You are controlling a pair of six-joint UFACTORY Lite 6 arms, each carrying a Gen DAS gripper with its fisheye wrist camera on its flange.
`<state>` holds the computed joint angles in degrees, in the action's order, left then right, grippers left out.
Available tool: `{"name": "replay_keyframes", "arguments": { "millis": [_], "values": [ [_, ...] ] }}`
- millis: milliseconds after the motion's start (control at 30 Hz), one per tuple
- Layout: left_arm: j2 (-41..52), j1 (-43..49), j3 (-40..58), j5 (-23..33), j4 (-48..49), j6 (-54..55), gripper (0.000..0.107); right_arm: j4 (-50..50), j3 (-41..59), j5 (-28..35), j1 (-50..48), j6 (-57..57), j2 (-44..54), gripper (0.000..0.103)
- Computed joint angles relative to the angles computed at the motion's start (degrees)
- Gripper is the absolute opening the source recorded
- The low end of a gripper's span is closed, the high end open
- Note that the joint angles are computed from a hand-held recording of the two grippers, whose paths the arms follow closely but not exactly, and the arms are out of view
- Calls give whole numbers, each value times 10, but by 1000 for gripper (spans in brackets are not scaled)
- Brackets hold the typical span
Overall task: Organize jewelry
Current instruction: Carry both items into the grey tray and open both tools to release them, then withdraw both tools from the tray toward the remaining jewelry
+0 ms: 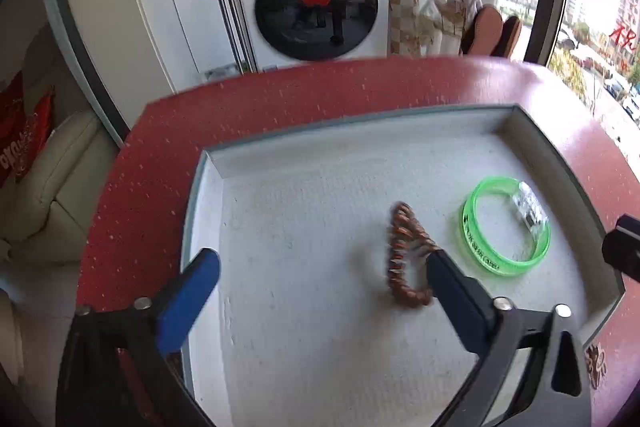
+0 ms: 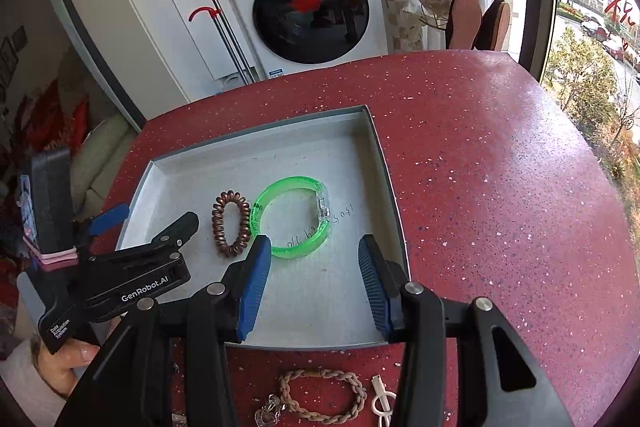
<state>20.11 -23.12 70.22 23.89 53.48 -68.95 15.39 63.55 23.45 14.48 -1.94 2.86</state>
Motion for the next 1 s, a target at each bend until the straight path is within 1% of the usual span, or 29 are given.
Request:
{"name": "replay_keyframes", "arguments": {
  "millis": [33,67,100,133,167,200,233,267,400,500,567,767,900,1000],
  "values": [
    [-5,-4,-9,-2,36,-36,103,1,-4,1,0,1,-6,50],
    [-8,-3,-14,-9,47,-48,103,4,-9,4,-1,-2,-12,50],
    [-14,-2,-17,-12,35,-37,103,11,-12,7,-3,-9,-18,51],
    [-23,-3,-14,-4,-2,-3,103,18,-17,10,-3,-14,-25,56],
    [-35,-4,-15,3,-27,21,103,26,-26,10,-3,-21,-35,63],
    [-51,-7,-25,7,-28,21,103,36,-36,10,-4,-29,-47,67],
    [-68,-9,-39,10,-20,14,103,46,-46,10,-6,-38,-60,77],
    [-88,-14,-56,14,-12,5,103,56,-57,9,-8,-44,-75,84],
    [-182,-29,-136,16,0,0,103,111,-101,20,-23,-84,-139,84],
    [-265,-38,-208,13,-23,22,103,114,-139,36,-28,-89,-191,84],
    [-321,-52,-253,24,-47,40,103,78,-160,48,-18,-57,-225,84],
    [-482,-117,-383,87,-71,4,103,-31,-242,81,26,67,-328,84],
    [-569,-173,-456,139,-77,-48,103,-81,-309,99,60,131,-390,84],
    [-611,-233,-496,189,-65,-103,103,-125,-359,107,95,195,-427,84]
  ]
}}
